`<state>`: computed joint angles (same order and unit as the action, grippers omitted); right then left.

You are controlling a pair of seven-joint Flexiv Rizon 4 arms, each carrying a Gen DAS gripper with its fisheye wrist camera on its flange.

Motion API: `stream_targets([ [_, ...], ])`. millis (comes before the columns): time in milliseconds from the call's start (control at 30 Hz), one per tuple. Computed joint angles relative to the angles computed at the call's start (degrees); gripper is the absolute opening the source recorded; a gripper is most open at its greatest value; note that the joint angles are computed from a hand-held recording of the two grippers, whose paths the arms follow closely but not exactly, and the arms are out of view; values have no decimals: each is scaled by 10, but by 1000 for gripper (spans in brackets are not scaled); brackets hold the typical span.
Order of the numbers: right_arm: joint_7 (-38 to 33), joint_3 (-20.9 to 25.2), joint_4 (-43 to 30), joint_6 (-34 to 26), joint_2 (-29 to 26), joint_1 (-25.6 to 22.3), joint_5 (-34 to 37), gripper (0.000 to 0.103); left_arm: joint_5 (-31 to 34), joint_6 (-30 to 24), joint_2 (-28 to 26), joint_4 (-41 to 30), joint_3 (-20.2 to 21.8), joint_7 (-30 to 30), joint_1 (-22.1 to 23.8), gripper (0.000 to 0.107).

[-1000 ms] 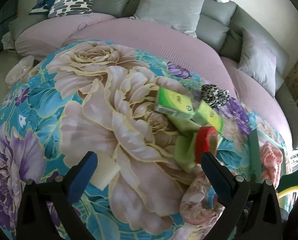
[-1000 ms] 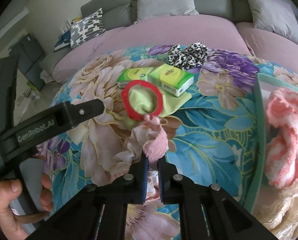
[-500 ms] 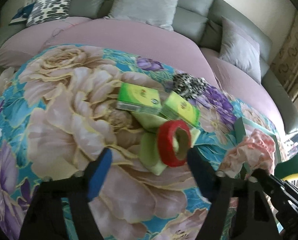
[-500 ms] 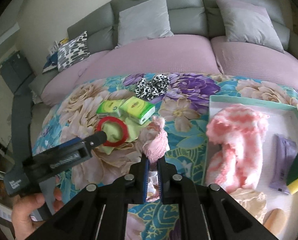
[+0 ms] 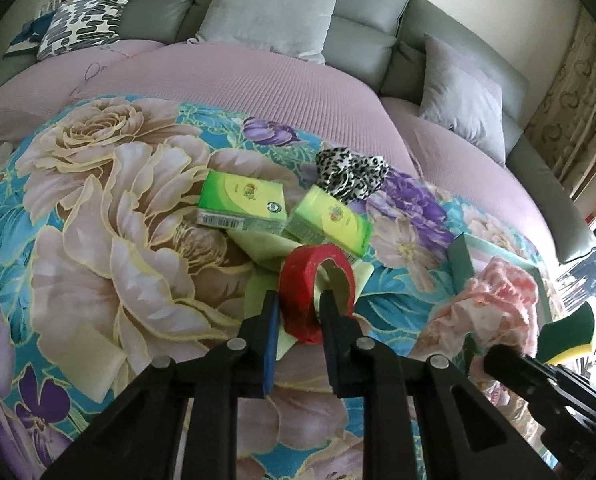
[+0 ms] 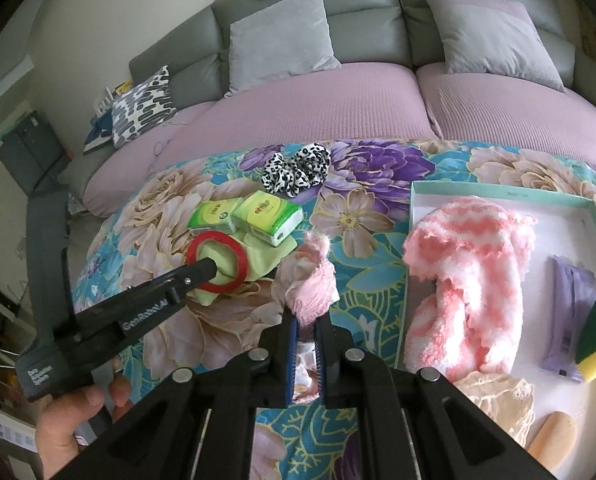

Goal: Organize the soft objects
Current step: 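Grasp the red ring with the left tool while the right tool holds the pink cloth, then carry the pink cloth and red ring over the tray with both tools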

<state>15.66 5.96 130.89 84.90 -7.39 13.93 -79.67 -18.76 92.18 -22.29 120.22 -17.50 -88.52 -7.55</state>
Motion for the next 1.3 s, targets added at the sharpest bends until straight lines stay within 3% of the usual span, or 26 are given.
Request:
stream_targets([
  [133, 6, -1, 0, 4, 0, -2, -8, 9, -1, 8, 3, 5, -10, 2, 8, 20],
  [433, 48, 1, -2, 12, 13, -20, -61, 9, 10, 54, 27, 36, -91, -3, 83, 18],
  [767, 75, 11, 5, 7, 42, -38, -91, 9, 52, 67, 55, 44, -120, -21, 109, 18],
  [1033, 77, 20, 33, -15, 99, -51, -83, 9, 83, 89, 87, 53, -177, -25, 150, 18],
  [1167, 66, 29, 59, -38, 149, -58, -61, 9, 106, 96, 95, 54, -228, -28, 184, 18],
  [1300, 73, 35, 78, -48, 190, -71, -58, 9, 122, 96, 96, 47, -245, -31, 189, 18],
])
